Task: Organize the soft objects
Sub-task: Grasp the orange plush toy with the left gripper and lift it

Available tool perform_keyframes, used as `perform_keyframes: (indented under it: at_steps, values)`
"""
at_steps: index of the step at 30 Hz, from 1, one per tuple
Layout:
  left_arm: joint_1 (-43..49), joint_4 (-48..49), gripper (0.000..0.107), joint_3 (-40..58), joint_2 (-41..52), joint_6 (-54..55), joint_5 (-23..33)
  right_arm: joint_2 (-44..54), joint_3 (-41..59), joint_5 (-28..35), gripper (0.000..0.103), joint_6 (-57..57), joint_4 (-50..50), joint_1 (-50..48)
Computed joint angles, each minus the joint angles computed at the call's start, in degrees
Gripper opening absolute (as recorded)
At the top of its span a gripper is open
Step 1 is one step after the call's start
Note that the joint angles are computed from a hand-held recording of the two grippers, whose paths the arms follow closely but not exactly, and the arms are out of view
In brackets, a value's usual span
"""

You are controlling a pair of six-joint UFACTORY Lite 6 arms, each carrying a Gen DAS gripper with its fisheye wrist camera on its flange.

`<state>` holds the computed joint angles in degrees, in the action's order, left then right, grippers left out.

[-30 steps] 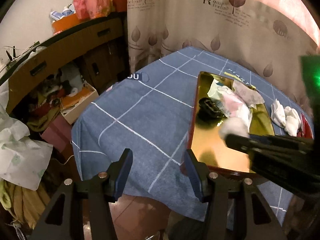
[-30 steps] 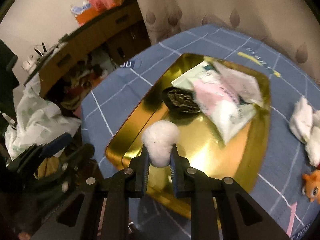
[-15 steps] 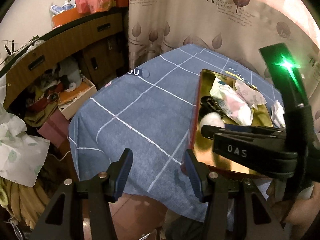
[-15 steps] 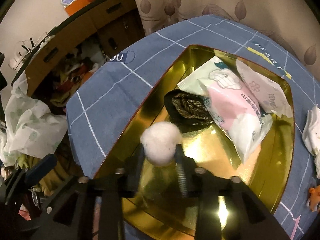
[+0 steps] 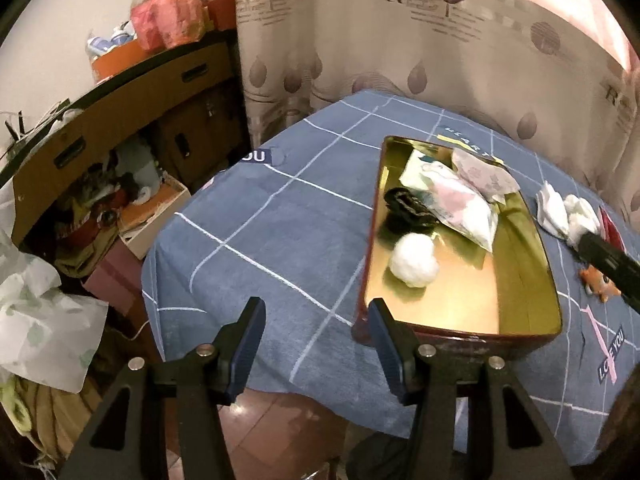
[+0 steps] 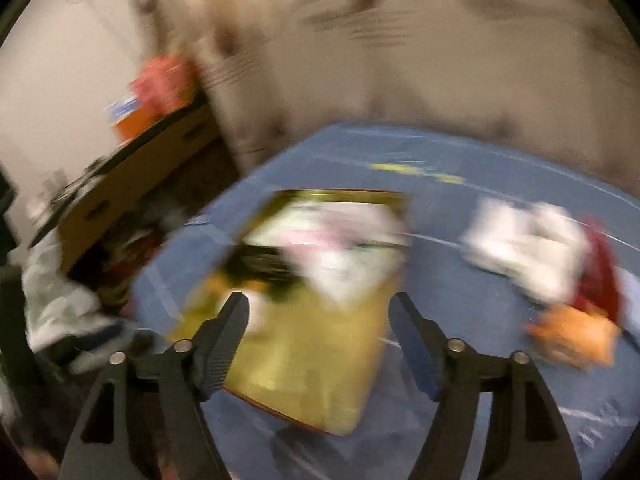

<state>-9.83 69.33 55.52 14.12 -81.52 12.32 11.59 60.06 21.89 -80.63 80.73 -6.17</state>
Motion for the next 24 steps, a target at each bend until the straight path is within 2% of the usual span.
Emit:
perform_keyframes:
  at_steps: [3,5,8,11,13,14,15,18,21,24]
  values:
    - [-1.05,-0.83,0.055,-0.62,-0.4,1.68,-0.61,-3.31,-6.71,-3.11,0.072,-7.81,1.4,-10.69]
    - [-2.78,-0.79,0.055,-0.57,-0.25,2.26,-0.3,-2.01,-7.87,-5.32,0.072,-12.98,0.81,-19.27]
    - [-6.12,-1.24,0.055,-0.93,-0.29,4.23,-0.4,2.14,-6.35,-12.8,0.072,-29.43,9.05,-27.8]
    - [-9.06,-4.0,0.055,-1.84,-1.39,9.92,-4.3,9.06,-0.38,-15.09,0.072,-44.11,18.33,-35.5]
    - [-12.01,-8.13,0.055,-1.42,-1.91,17.0,-5.59,12.71,3.45,-15.63,0.072,-43.33,15.69,-39.25]
    - [-13.34,-12.8,0.055,-0.6,-1.77,22.99,-5.69,14.34,4.85,-14.57,0.074,-39.35,11.92,-41.09]
    - [-15.35,-16.79,0.055,0.87,-1.12,28.99,-5.71,16.58,6.64,-13.1,0.081,-33.35,7.18,-42.43]
    - [-20.11,-29.6,0.055,7.14,2.94,46.98,-7.22,19.58,11.51,-6.38,0.085,-17.74,-4.61,-46.57]
    - [-24.64,-41.97,0.055,17.0,10.13,64.97,-7.42,20.71,12.96,-3.24,0.089,-16.86,-4.21,-48.2]
    - [-28.9,-52.53,0.055,32.91,21.41,82.96,-3.24,20.85,12.56,-2.34,0.093,-19.97,-1.29,-47.81]
